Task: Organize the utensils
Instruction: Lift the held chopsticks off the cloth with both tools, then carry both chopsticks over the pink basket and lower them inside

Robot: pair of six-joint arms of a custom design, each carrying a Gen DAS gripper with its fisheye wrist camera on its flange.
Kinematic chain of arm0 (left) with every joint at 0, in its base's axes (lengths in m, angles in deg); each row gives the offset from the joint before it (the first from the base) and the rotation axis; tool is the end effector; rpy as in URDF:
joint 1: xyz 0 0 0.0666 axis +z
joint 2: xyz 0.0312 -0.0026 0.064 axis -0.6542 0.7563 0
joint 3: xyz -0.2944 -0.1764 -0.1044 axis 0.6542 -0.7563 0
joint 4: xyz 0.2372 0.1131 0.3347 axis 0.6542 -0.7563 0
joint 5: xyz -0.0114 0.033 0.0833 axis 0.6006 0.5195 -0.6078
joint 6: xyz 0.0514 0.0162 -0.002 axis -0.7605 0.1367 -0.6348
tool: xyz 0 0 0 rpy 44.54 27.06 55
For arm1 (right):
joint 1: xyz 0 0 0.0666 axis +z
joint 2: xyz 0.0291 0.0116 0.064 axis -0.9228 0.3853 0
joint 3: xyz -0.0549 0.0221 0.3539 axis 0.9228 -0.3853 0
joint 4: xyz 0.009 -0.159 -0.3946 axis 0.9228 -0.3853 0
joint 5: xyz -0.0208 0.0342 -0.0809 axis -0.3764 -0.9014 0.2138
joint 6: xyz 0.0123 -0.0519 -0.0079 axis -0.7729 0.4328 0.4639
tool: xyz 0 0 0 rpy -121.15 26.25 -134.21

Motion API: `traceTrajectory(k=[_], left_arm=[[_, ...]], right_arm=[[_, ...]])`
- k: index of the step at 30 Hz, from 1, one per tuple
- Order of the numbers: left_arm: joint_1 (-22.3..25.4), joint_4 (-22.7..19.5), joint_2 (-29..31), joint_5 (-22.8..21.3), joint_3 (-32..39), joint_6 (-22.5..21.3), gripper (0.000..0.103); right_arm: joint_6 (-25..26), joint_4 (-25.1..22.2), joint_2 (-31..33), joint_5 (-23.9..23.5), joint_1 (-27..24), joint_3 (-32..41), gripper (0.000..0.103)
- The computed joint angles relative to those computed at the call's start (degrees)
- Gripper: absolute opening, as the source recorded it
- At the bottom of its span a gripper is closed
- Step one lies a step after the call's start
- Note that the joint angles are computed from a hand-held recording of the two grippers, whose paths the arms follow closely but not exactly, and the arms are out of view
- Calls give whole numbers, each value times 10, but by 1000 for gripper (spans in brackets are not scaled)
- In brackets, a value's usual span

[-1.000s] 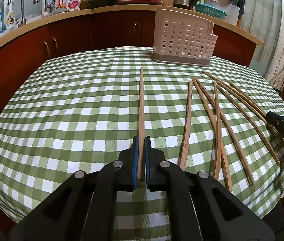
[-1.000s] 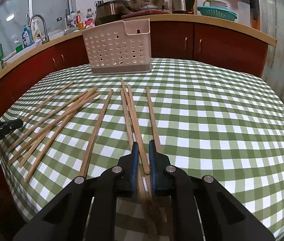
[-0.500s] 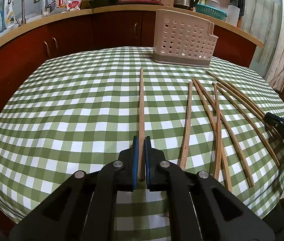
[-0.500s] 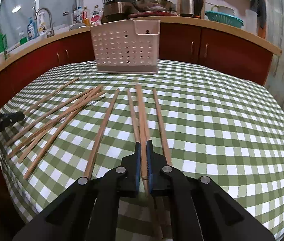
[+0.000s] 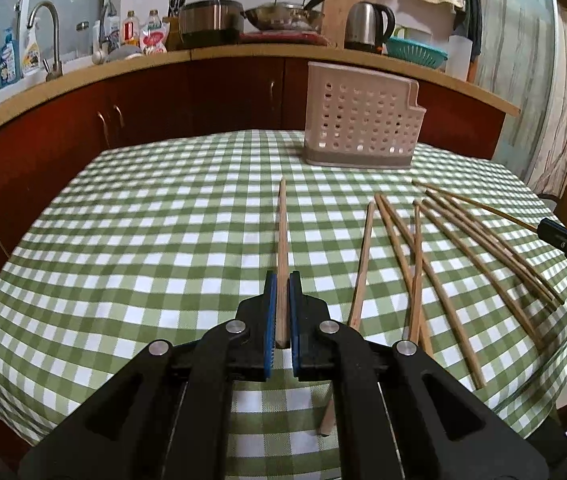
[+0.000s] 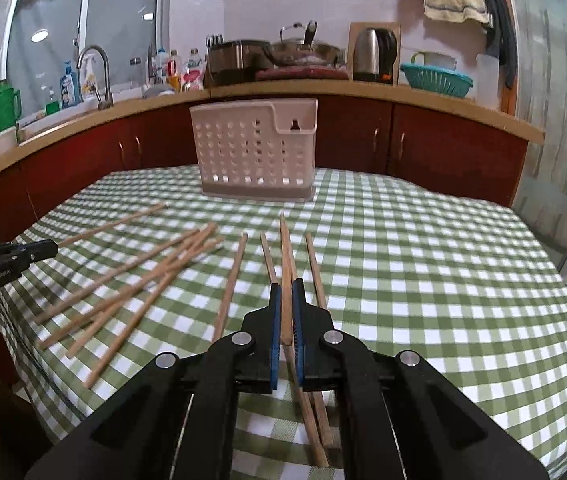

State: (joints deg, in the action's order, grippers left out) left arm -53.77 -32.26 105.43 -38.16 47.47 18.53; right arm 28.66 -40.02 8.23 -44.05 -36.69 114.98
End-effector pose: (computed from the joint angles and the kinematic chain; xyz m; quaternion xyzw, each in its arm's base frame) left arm 0.5031 -0.1149 0.3799 0.0749 0.8943 -0.0506 0.4383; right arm 0.5035 0.2854 0.3945 -0.0484 0.8805 0.0509 0.4689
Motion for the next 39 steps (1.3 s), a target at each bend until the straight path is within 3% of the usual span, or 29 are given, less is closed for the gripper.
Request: traceTrajectory(k=[23,39], left_arm=[[-10,70,-62,-16,9,-15,6],[-5,67,-8,3,86,3,6]], right_arm=[[36,68,-42,40,18,13,6],[21,59,-1,27,1,73,6]])
